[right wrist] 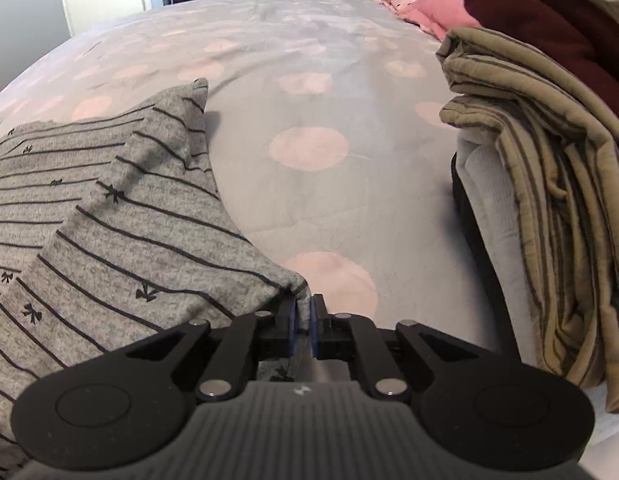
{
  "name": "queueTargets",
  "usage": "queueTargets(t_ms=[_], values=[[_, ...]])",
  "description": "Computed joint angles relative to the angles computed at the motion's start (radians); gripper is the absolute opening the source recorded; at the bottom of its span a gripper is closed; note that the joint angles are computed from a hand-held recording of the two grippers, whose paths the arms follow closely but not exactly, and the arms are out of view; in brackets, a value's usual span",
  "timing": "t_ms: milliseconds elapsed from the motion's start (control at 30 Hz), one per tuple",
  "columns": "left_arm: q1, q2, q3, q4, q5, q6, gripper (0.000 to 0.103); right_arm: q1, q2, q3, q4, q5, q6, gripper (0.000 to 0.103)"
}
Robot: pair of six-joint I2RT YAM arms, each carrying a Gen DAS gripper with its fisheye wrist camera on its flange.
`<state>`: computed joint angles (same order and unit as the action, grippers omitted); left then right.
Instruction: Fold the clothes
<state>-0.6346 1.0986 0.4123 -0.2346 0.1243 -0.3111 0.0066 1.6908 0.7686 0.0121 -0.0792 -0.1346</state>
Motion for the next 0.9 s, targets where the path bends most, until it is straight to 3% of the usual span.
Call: queueTargets(t_ms=[33,100,233,267,400,533,633,700,900], values=[[0.001,0.004,-0.002,0.0,-0.002,-0.005,0.007,0.003,-0.009,-0.004,-0.007,0.01,-0.009,0.011],[0.001,-0.008,-0.007,-0.004,-0.009,-0.008,0.011,0.006,-0.031,-0.012,-0.023,0.031,-0.02,0.027],[-0.023,-0.101,-0.03,-0.026,-0.069,-0.008,0.047,-0.006,-0.106,-0.032,-0.084,0.063,-0.032,0.035],[-0.032,-0.133,-0.037,-0.034,-0.084,-0.009,0.05,-0.012,-0.127,-0.039,-0.097,0.066,-0.033,0.037],[-0.053,-0.252,-0.059,-0.078,-0.143,0.01,0.05,-0.009,-0.228,-0.082,-0.139,0.048,-0.026,0.045],[-0.125,-0.354,-0.099,-0.105,-0.305,0.007,0.054,0.027,-0.371,-0.165,-0.172,0.001,-0.047,0.056],[-0.151,-0.431,-0.12,-0.161,-0.352,0.002,0.054,0.078,-0.483,-0.224,-0.219,-0.011,-0.069,0.058],[-0.184,-0.475,-0.134,-0.199,-0.384,0.0,0.054,0.118,-0.563,-0.268,-0.239,0.005,-0.076,0.065],[-0.363,-0.584,-0.167,-0.334,-0.519,-0.051,0.059,0.178,-0.749,-0.322,-0.396,-0.003,-0.013,0.065]])
